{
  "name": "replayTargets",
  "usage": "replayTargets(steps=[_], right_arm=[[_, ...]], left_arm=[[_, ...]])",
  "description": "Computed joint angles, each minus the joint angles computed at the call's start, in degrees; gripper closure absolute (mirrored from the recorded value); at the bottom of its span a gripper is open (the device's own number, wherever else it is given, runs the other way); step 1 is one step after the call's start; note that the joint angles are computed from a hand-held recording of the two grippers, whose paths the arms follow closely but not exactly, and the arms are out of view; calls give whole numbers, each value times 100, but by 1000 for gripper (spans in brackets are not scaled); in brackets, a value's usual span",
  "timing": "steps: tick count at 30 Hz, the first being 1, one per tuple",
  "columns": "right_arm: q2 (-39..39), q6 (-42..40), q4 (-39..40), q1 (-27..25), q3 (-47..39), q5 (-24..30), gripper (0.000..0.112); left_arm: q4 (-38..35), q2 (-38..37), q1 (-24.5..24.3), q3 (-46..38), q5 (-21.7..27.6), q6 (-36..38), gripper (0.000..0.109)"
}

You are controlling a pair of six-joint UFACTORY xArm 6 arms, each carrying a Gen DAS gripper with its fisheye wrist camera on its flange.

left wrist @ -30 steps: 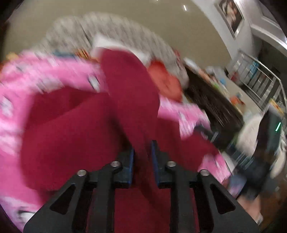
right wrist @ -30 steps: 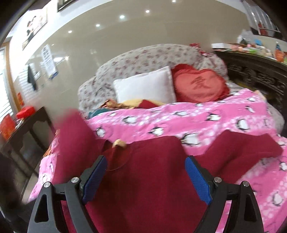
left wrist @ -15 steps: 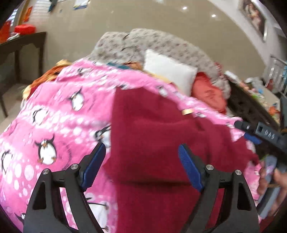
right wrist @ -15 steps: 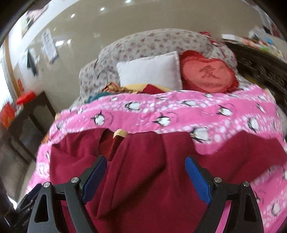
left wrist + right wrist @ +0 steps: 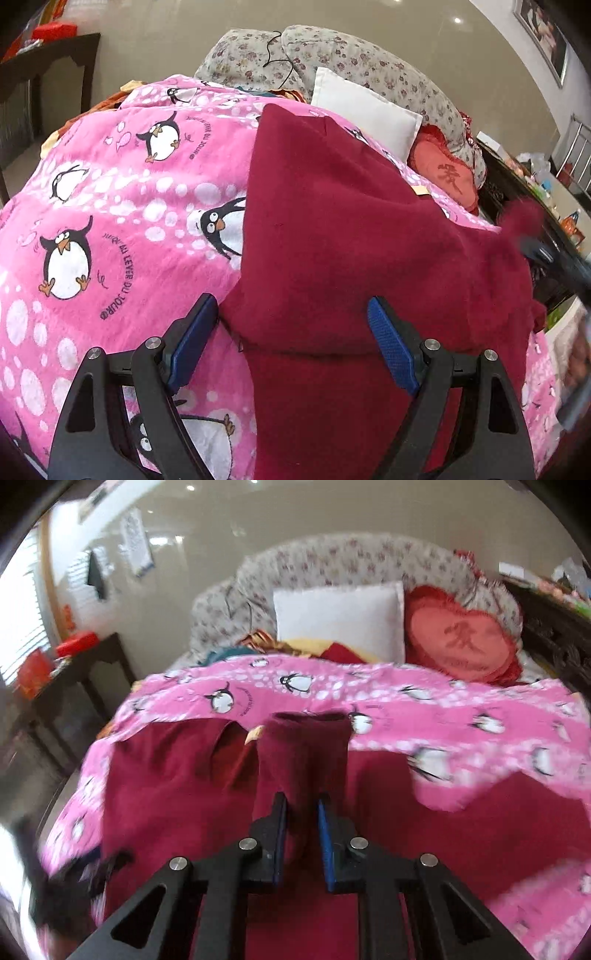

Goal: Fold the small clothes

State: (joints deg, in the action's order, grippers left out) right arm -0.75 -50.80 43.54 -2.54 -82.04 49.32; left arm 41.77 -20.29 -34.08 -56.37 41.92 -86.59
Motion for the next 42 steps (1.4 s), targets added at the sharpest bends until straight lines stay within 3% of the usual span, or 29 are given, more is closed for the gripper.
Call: replayTargets(steps=[3,4,7,9,11,14,17,21,24,26,27,28,29,32,37,42], right_arm=[[-427,-374,-126,-653,438,647,95],[-452,-280,-366,-824,528,745,88],[-510,28,-817,-1103,707,597,76],[-614,-104,-383,-1130,728,402,69],[-678,-622,425,-1042,610,732,63],[-394,-919,802,-408,174,1283,64],[193,-893,819,414,-456,1508,64],[1003,-813,429,1473,-1279,1170,64],[1520,-1016,-338,2055,-1735,828,64],[1640,-1107,-839,2291,-1672,360,74],[1599,-1195,-744,2300,-1618,357,84],[1551,-1341,-513,2281,-1599,309,106],[1512,-1467,-340,2250,-1612,305,110],[1669,-1408,397,2194,-2026,630,110],[1868,-897,86,2518,-2113,417,110],[1794,-374,-274,2453,-2038,533,107]], left_arm=[[68,-69,-58,9,91,-55,25],[77,-65,-61,-10,116,-51,25],[88,-41,-112,-62,252,-53,25],[124,-31,-166,-96,368,-97,25],[165,-23,-205,-123,477,-138,25],[152,-89,-187,-36,450,-152,25],[58,-201,-69,147,186,-173,25],[36,-239,-36,192,90,-95,25],[-5,-301,11,267,-38,-78,25],[-43,-338,35,298,-98,-71,25],[-52,-366,45,318,-110,-79,25],[-22,-407,46,337,-107,-135,25],[52,-435,29,332,-65,-222,25],[451,-526,-45,330,96,-565,25],[200,-631,117,492,-5,-596,25],[355,-680,113,499,34,-725,25]])
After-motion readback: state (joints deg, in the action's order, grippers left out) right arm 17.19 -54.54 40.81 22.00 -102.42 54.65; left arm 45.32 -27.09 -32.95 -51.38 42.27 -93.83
